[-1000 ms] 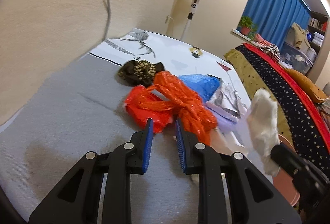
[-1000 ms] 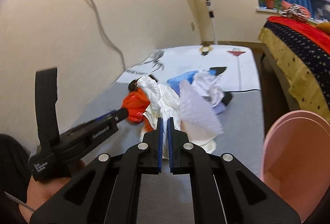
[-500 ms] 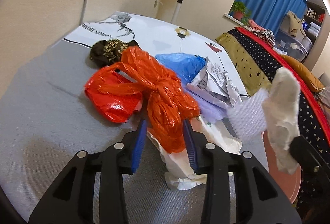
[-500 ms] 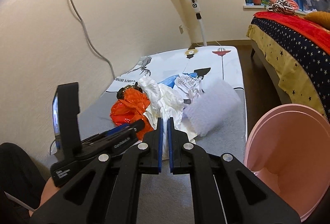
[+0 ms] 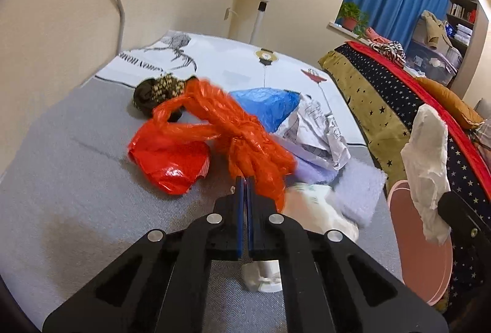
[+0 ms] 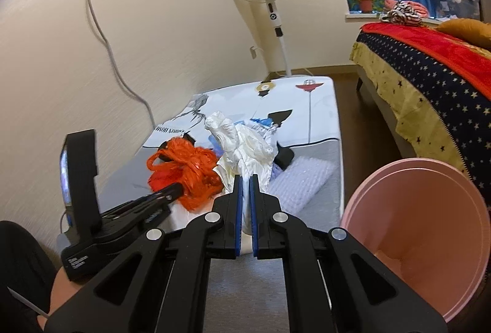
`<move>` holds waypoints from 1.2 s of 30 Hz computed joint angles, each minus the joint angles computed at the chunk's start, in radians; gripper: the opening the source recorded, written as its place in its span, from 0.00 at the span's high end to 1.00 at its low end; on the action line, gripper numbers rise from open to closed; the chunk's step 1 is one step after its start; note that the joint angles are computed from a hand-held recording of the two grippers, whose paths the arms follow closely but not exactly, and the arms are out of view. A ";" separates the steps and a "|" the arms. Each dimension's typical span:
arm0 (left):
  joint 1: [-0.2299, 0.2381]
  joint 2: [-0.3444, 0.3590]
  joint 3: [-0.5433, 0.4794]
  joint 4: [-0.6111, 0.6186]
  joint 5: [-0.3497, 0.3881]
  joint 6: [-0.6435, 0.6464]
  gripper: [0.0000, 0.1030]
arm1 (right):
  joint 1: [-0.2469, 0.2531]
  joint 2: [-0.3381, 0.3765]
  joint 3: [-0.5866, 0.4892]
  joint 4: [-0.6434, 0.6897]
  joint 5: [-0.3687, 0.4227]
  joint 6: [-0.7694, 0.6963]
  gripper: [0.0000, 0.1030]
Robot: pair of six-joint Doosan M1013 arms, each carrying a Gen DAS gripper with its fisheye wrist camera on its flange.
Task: Collect trash
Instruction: 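Grasp and lift the orange plastic bag with the left tool while the right tool holds the white bag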
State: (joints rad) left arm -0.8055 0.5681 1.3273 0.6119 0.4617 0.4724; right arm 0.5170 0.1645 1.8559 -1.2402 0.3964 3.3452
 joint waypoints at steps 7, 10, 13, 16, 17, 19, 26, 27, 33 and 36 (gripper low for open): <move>-0.006 -0.034 0.038 0.074 -0.029 -0.066 0.99 | 0.013 -0.023 0.016 -0.032 0.048 0.046 0.95; -0.005 -0.046 0.051 0.020 -0.033 -0.032 0.99 | 0.024 -0.032 0.023 -0.028 0.067 0.046 0.95; -0.004 -0.052 0.068 -0.025 -0.041 -0.007 0.99 | 0.033 -0.040 0.029 -0.031 0.079 0.054 0.95; -0.002 -0.056 0.072 -0.046 -0.038 0.015 0.98 | 0.037 -0.045 0.030 -0.030 0.083 0.053 0.95; -0.001 -0.054 0.068 -0.072 -0.028 0.040 0.97 | 0.037 -0.045 0.029 -0.028 0.083 0.053 0.95; 0.000 -0.050 0.064 -0.083 0.002 0.041 0.85 | 0.037 -0.044 0.028 -0.024 0.083 0.054 0.95; -0.005 -0.060 0.084 0.070 -0.012 -0.126 0.65 | 0.031 -0.049 0.031 -0.018 0.073 0.064 0.95; -0.007 -0.056 0.080 0.070 -0.013 -0.118 0.61 | 0.029 -0.048 0.031 -0.017 0.071 0.064 0.95; -0.005 -0.016 0.023 -0.027 0.044 -0.004 0.58 | 0.013 -0.038 0.027 0.012 0.054 0.046 0.95; -0.004 0.001 -0.001 -0.072 0.068 0.038 0.58 | 0.009 -0.036 0.028 0.020 0.053 0.042 0.95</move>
